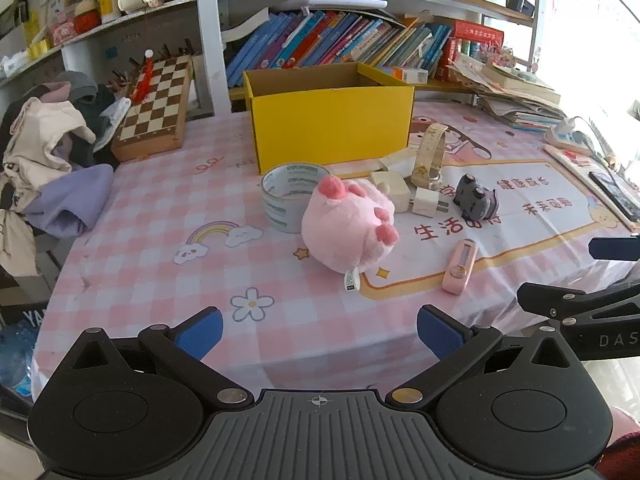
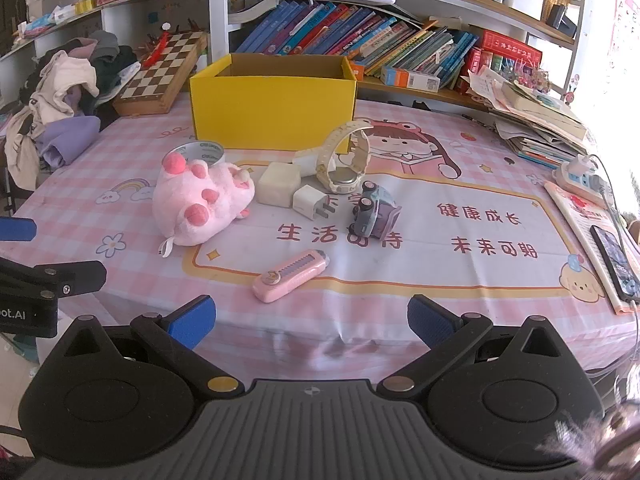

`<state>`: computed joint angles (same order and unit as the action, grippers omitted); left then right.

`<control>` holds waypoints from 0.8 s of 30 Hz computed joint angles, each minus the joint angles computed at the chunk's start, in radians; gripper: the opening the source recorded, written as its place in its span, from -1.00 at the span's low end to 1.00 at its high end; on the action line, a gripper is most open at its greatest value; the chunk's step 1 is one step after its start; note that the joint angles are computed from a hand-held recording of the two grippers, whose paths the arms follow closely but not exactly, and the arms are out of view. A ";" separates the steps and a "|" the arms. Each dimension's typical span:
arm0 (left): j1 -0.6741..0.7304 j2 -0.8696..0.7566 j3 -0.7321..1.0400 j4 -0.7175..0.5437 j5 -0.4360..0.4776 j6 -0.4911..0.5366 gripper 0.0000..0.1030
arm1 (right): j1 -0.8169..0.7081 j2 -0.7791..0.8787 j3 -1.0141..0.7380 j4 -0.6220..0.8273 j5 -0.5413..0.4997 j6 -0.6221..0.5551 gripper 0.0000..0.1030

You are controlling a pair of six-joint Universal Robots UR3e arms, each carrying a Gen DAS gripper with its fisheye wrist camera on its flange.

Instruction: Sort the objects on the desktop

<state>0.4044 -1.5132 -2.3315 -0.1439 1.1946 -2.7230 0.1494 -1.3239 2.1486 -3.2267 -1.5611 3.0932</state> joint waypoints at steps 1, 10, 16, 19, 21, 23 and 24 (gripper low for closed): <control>0.000 0.000 -0.001 0.002 -0.001 0.001 1.00 | -0.001 -0.001 0.000 0.001 0.001 -0.001 1.00; -0.003 0.004 -0.012 0.031 -0.006 0.015 1.00 | -0.006 -0.005 0.007 -0.007 0.005 -0.003 1.00; 0.000 0.006 -0.013 0.034 -0.013 0.020 1.00 | -0.003 -0.006 0.007 -0.010 0.000 0.002 1.00; 0.007 0.008 -0.013 0.033 -0.023 0.019 1.00 | 0.002 -0.006 0.005 -0.008 -0.005 0.006 1.00; 0.016 0.012 -0.015 0.028 -0.039 0.023 1.00 | 0.002 -0.007 0.005 -0.008 -0.007 0.007 1.00; 0.035 0.021 -0.017 0.006 -0.073 0.029 1.00 | 0.004 -0.008 0.005 -0.008 -0.011 0.009 1.00; 0.041 0.024 -0.017 -0.003 -0.084 0.030 1.00 | 0.005 -0.008 0.005 -0.008 -0.012 0.009 1.00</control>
